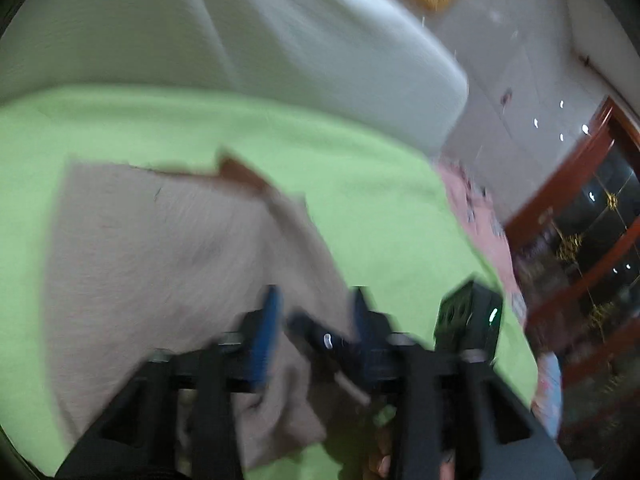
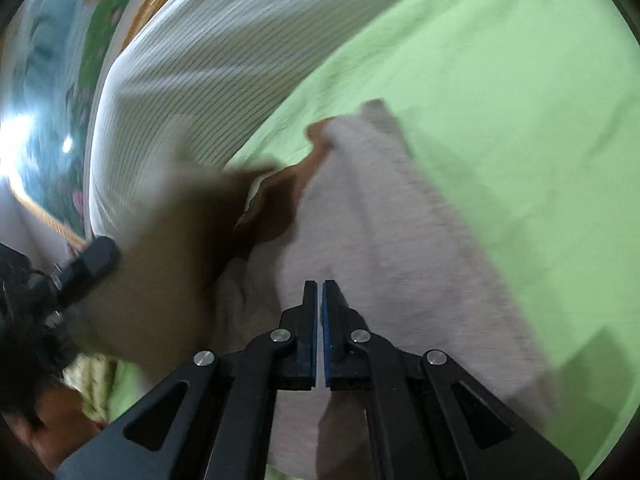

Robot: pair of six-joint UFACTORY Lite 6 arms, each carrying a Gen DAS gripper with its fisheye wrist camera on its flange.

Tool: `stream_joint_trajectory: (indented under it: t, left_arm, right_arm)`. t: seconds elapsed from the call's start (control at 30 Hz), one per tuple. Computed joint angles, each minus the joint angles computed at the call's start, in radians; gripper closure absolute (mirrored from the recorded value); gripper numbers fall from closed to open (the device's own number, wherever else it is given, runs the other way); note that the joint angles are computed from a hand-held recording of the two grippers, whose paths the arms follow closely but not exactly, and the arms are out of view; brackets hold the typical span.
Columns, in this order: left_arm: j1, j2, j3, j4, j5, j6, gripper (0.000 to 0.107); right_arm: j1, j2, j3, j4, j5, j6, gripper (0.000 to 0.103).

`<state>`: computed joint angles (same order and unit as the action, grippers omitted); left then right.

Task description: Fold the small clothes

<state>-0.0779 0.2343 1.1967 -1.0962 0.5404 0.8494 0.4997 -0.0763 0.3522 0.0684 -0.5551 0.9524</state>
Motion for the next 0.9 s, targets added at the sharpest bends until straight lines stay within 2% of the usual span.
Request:
stream_joint_trajectory:
  t: [0.03,0.1,0.13,0.23,0.3,0.33,0.4,0.43,0.47,0.53,0.73,0.8,0.83,0.87,0.9]
  left_arm:
    - [-0.014,-0.004,-0.03,-0.014,-0.022,0.012,0.057]
    - [0.012,-0.039,-0.093,-0.048,0.001,0.047,0.055]
    - [0.042,-0.069,-0.125,-0.056,0.022,0.061,0.05]
    - [0.156,-0.224,-0.259,-0.061,0.033,0.102,0.037]
    - [0.25,-0.326,-0.346,-0.029,0.019,0.104,0.032]
    - [0.285,-0.342,-0.363,-0.023,0.013,0.115,0.031]
    - [0.376,-0.32,-0.353,0.047,0.01,0.099,0.03]
    - [0.407,-0.303,-0.357,0.049,0.012,0.118,0.03]
    - [0.433,-0.273,-0.359,0.057,-0.004,0.117,0.03]
    - [0.495,-0.226,-0.358,0.048,0.002,0.147,0.03]
    - [0.56,-0.099,-0.344,-0.077,0.074,0.285,0.029]
    - [0.534,-0.077,-0.342,-0.105,0.056,0.301,0.026]
    - [0.505,-0.052,-0.327,-0.128,0.035,0.3,0.026]
    - [0.488,-0.03,-0.315,-0.15,0.028,0.309,0.026]
    - [0.482,-0.025,-0.308,-0.149,0.028,0.302,0.026]
  right_arm:
    - [-0.029,-0.009,-0.026,-0.057,-0.027,0.06,0.1]
    - [-0.095,-0.017,-0.076,-0.188,-0.107,0.191,0.1]
    - [-0.119,-0.013,-0.086,-0.234,-0.137,0.233,0.1]
    - [-0.14,-0.04,-0.109,-0.293,-0.147,0.284,0.1]
    - [-0.121,-0.06,-0.099,-0.287,-0.116,0.289,0.099]
    - [-0.109,-0.07,-0.092,-0.286,-0.103,0.287,0.095]
    - [-0.117,-0.093,-0.088,-0.324,-0.085,0.288,0.074]
    - [-0.088,-0.108,-0.073,-0.304,-0.057,0.258,0.057]
    - [-0.049,-0.117,-0.06,-0.252,-0.029,0.209,0.046]
    - [0.013,-0.095,0.028,-0.147,0.108,0.08,0.038]
    - [0.067,0.11,0.27,-0.101,0.291,-0.09,0.038]
    - [0.071,0.16,0.329,-0.077,0.331,-0.147,0.039]
    - [0.073,0.184,0.364,-0.064,0.36,-0.18,0.044]
    - [0.082,0.203,0.397,-0.036,0.397,-0.235,0.068]
    - [0.085,0.215,0.421,-0.039,0.422,-0.252,0.078]
